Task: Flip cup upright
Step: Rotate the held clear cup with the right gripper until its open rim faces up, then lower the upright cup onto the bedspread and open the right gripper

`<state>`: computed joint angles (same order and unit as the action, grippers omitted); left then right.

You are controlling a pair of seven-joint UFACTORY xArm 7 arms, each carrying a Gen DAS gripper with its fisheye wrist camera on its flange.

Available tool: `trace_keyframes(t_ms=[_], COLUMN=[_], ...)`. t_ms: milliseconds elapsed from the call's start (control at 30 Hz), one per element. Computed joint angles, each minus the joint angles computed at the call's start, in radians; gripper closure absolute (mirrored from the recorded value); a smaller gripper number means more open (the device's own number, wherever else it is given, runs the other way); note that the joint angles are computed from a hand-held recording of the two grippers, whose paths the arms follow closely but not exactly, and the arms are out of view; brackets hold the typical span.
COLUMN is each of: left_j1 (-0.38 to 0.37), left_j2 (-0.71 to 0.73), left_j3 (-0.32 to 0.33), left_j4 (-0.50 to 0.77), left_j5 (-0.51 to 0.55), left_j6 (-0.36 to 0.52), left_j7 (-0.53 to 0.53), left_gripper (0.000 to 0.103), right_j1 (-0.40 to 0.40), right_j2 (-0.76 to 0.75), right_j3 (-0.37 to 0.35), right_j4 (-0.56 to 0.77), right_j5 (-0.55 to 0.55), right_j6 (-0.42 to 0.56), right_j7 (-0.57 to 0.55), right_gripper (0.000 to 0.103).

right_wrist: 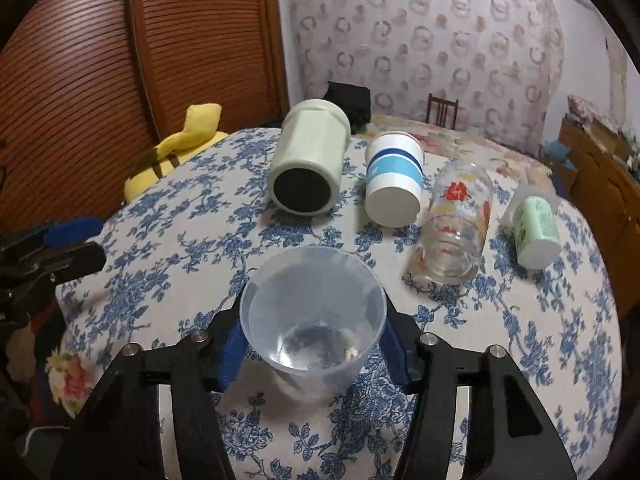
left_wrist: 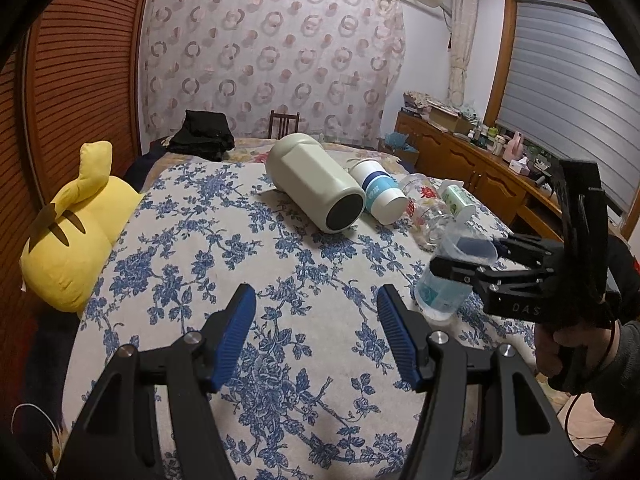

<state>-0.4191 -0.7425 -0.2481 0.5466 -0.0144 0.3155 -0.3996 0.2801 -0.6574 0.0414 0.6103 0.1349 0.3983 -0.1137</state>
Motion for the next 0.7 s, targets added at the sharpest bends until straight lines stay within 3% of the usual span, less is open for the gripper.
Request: trace_keyframes(t_ms=[233, 433, 567, 700], left_j1=[0.041, 0.072, 0.102, 0.173], left_j2=[0.004, 0.002, -0.003, -0.027], left_j3=[-0.037, -0.057, -0.083, -0.149], left_j4=[0.007, 0.006, 0.011, 0.013], left_j5=[0.032, 0.062, 0.090, 0.144], left_j6=[-0.008, -0.014, -0.009, -0.020], left_j7=[-0.033, -0.064, -0.093, -0.159], left_gripper=[0.041, 0.041, 0.041, 0.041], right_j1=[-0.006, -0.048, -0.039, -0.039], right_j2=[0.100, 0.150, 0.164, 0.104], right_j3=[-0.001, 0.048, 0.042, 0.042], right_j4=[0.069, 0.088, 0.099, 0.064], right_j5=[-0.012, -0.066, -0.066, -0.054], right_j6=[-0.051, -0.092, -0.072, -0.057], right_j7=[-0.011, 0.023, 0.031, 0.055], right_gripper=[0.045, 0.045, 0.044, 0.029])
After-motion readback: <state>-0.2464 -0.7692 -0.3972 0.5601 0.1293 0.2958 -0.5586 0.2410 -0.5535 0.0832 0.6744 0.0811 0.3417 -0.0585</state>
